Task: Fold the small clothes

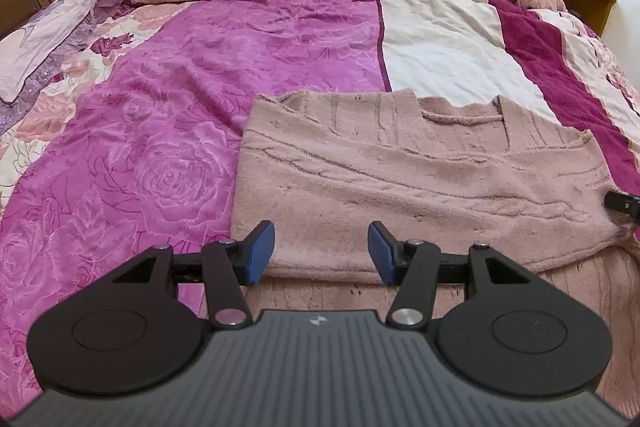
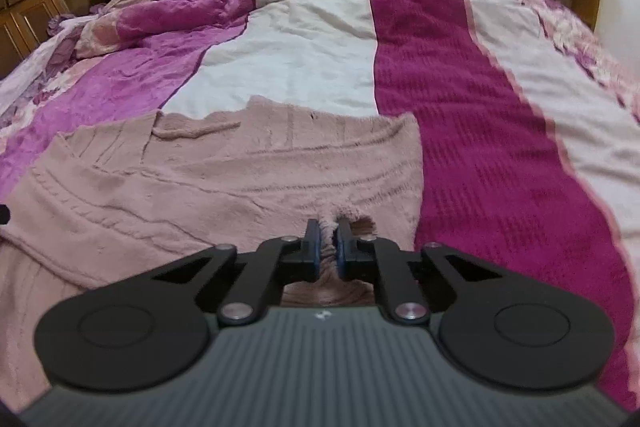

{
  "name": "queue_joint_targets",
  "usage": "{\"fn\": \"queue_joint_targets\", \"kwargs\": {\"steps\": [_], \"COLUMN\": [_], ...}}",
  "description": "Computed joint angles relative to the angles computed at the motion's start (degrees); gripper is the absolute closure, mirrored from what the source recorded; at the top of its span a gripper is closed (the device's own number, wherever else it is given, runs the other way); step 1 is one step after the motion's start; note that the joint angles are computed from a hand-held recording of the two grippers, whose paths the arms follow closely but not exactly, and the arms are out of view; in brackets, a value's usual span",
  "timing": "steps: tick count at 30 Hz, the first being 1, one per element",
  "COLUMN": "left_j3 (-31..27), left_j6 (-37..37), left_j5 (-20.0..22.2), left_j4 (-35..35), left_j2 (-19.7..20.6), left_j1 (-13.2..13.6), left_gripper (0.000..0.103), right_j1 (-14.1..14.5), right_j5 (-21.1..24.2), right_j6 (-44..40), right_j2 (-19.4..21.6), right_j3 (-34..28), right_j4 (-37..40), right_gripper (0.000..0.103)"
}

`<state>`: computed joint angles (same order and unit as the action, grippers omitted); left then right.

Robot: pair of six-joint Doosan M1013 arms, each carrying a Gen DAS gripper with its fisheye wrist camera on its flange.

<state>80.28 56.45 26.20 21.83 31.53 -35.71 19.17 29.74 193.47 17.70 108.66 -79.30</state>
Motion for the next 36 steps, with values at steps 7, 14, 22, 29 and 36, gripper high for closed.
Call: {"fn": "queue_joint_targets", "kwargs": {"steps": [7,14,22,29,36], "left_j3": [-0.9,-4.0,-6.3,-6.1,-2.9], "left_j6": [-15.3,-32.6,-27.9,-23.2,-17.5], "left_j5": [-2.9,0.3,3.5,1.6,-0.4], "left_j4": [15.4,35.9,34.2,26.8,23.6], "left_j2": [0.9,5.2,8.5,7.8,4.5], "left_j1": [-0.5,-1.4,-1.2,0.0,-0.6], "left_gripper": [0.043,0.043,0.033,0.031,0.031], "right_j1": [3.0,2.5,-2.1,-2.2,-0.2], "right_j5": [8.3,15.5,9.4,7.8,6.1], "right_j6": [11.2,10.7,9.8,10.0,19.7], "right_j2": [-2.2,0.2,4.7,2.7,-1.0], "right_j3": [-0.7,-1.0,-0.5,-0.6,2.8], "right_j4": [-20.2,-18.3,-6.1,-2.8,-9.5], "right_gripper": [0.094,0.094,0.089,0.088,0.085]}}
